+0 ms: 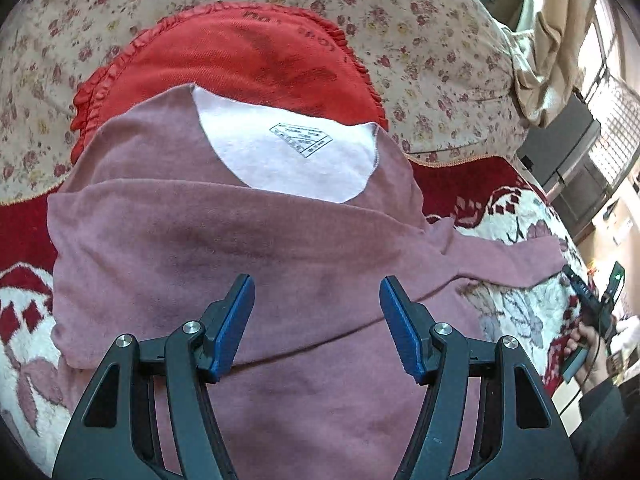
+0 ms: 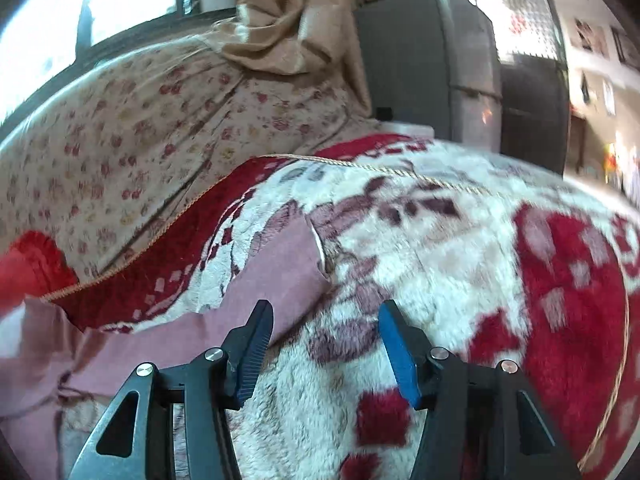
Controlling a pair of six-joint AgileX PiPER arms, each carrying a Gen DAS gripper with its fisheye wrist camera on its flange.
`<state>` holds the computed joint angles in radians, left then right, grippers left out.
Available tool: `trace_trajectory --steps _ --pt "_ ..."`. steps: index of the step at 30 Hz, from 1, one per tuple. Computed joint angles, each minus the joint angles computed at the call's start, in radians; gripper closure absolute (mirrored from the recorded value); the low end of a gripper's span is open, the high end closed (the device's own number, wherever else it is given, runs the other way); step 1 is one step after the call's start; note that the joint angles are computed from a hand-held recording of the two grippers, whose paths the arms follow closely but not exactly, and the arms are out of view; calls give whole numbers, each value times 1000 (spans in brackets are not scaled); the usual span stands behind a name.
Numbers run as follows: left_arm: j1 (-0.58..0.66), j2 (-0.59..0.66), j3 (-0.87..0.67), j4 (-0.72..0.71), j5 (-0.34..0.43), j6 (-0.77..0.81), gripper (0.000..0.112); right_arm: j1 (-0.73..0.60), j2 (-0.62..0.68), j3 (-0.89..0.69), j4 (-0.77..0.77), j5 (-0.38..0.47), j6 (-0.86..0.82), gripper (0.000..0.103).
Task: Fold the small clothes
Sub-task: 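Move the right tool toward the cuff of the other sleeve, then close the right tool on the sleeve cuff and lift it toward the left tool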
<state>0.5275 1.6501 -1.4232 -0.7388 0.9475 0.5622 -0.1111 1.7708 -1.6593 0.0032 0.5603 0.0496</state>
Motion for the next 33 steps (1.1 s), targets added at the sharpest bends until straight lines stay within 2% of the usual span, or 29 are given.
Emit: trace_trajectory --steps 2,7,9,11,14,18,21,22,23,24,26,28,33 --pt "1 0 9 3 -9 -9 48 5 22 -28 18 0 -7 50" --pt "6 10 5 3 -5 -26 48 -32 51 -42 181 -29 -110 50" --pt "7 14 3 3 -2 -34 48 -46 64 -61 275 -20 -183 54" --pt "8 18 1 2 0 -38 48 -62 91 -100 367 39 -245 72" --pt "12 22 -1 -8 9 -38 48 -47 101 -112 321 51 -208 75" --pt "12 13 6 -19 0 -23 48 -55 97 -97 347 30 -159 75" --pt "10 5 16 -32 -10 -10 48 -42 101 -106 278 26 -44 76" --pt "11 3 18 -45 -13 -5 48 -37 107 -117 252 38 -5 79" --pt "12 3 20 -64 -15 3 48 -40 110 -125 267 48 4 96" --pt "17 7 17 -95 -9 9 48 -45 114 -133 321 60 -5 100" --pt "29 28 -7 -152 22 -13 48 -30 100 -127 344 50 4 100" --pt "42 63 -46 -224 90 -22 48 4 93 -143 434 67 -51 100" --pt "12 93 -88 -198 147 -78 48 195 103 -205 509 114 -142 100"
